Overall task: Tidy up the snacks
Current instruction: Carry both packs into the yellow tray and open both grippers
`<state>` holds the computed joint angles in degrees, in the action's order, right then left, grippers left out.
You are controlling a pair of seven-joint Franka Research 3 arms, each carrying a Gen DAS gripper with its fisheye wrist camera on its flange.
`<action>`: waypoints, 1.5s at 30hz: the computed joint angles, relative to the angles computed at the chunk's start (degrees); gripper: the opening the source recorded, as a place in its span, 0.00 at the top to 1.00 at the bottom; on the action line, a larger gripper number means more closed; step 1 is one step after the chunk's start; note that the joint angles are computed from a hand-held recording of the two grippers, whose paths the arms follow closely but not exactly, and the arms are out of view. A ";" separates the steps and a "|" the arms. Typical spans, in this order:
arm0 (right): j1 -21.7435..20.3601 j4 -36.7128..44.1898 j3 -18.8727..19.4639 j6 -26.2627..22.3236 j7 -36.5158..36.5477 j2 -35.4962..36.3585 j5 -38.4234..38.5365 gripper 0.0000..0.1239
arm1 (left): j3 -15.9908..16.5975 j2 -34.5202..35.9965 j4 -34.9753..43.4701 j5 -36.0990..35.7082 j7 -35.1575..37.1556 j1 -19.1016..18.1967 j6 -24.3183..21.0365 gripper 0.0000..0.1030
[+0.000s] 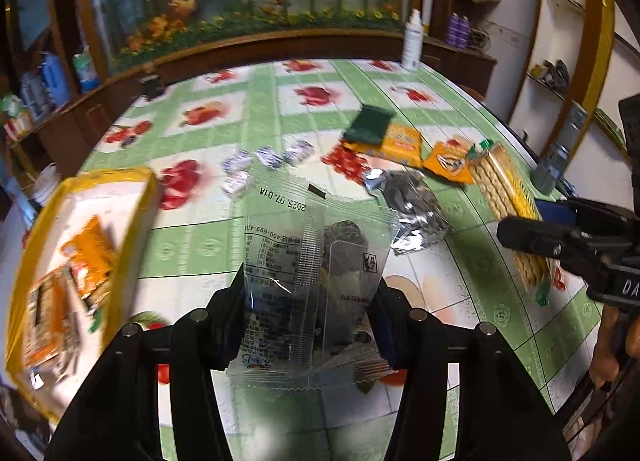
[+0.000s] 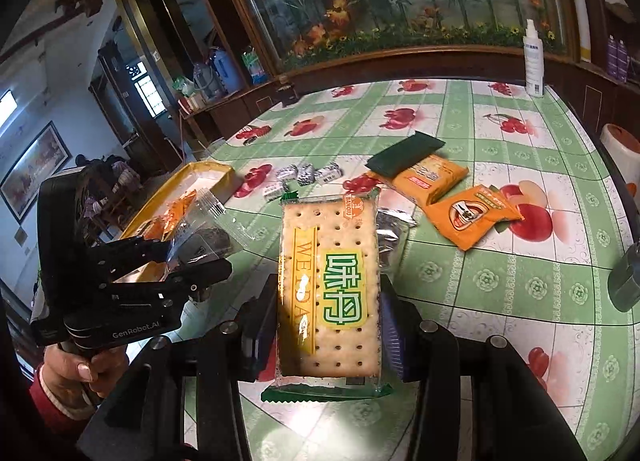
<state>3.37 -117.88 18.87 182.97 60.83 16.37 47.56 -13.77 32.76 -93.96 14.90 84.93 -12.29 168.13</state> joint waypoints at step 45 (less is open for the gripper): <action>18.24 31.82 -10.01 -14.25 19.63 21.01 -28.90 0.62 | 11.11 -4.93 -7.53 10.32 -26.86 5.05 2.65 0.50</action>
<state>21.60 -86.06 8.85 168.72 80.46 37.38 18.67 -2.67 27.82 -101.49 25.23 58.07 -7.25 170.78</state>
